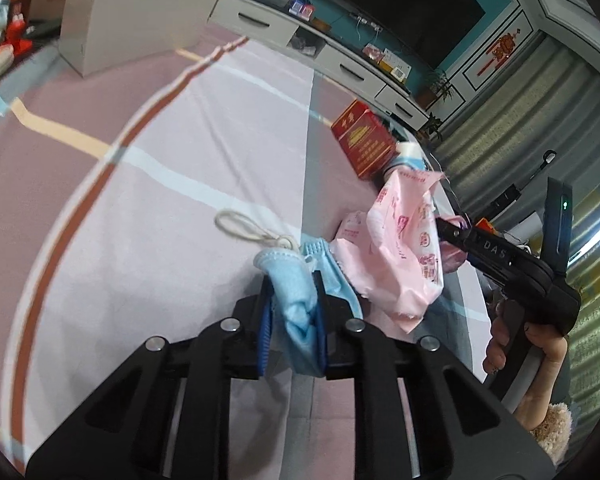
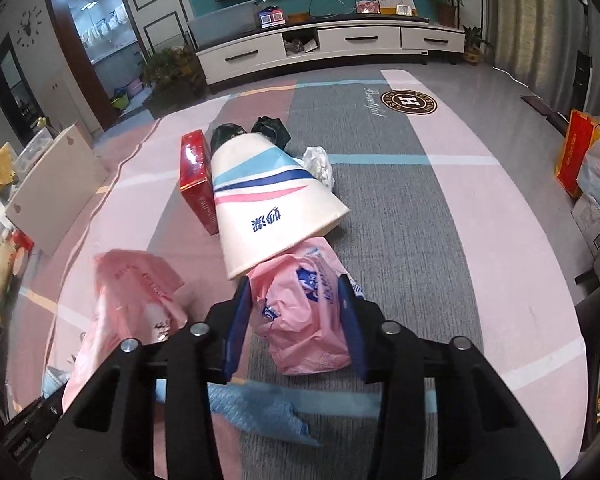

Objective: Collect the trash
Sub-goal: 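Grasp the blue face mask with the left tool while the right tool grasps the pink plastic bag, then carry the blue mask and pink bag over the black bin with both tools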

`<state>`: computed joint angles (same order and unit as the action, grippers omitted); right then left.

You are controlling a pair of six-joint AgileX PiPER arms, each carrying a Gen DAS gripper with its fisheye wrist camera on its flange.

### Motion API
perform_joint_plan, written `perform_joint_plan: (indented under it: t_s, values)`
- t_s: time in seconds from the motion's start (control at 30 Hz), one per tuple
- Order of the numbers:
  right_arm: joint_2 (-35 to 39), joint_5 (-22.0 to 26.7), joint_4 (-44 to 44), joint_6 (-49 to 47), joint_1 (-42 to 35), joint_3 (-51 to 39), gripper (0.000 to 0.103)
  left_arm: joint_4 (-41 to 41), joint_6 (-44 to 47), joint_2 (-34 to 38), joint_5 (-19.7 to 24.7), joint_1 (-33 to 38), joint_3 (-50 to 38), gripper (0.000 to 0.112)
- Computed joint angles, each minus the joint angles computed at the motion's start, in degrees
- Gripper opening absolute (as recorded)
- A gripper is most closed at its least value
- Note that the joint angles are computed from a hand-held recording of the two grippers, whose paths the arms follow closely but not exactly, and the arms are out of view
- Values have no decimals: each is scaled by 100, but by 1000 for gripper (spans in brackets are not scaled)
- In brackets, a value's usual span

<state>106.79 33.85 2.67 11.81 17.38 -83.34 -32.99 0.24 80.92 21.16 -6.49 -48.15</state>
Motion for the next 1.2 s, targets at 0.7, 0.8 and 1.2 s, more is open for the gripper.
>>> perform_joint_plan:
  t_s: [0.7, 0.8, 1.2]
  values:
    - [-2157, -303, 606, -269, -73, 1696, 42, 3380, -3398, -1697, 717, -806, -223, 19]
    - [-2544, -358, 516, -152, -51, 1881, 42, 3925, -3903, -1753, 780, -1075, -290, 19]
    - [-3933, -456, 585, -159, -271, 2368, 42, 6609, -6536, -1861, 1652, -2682, -805, 19]
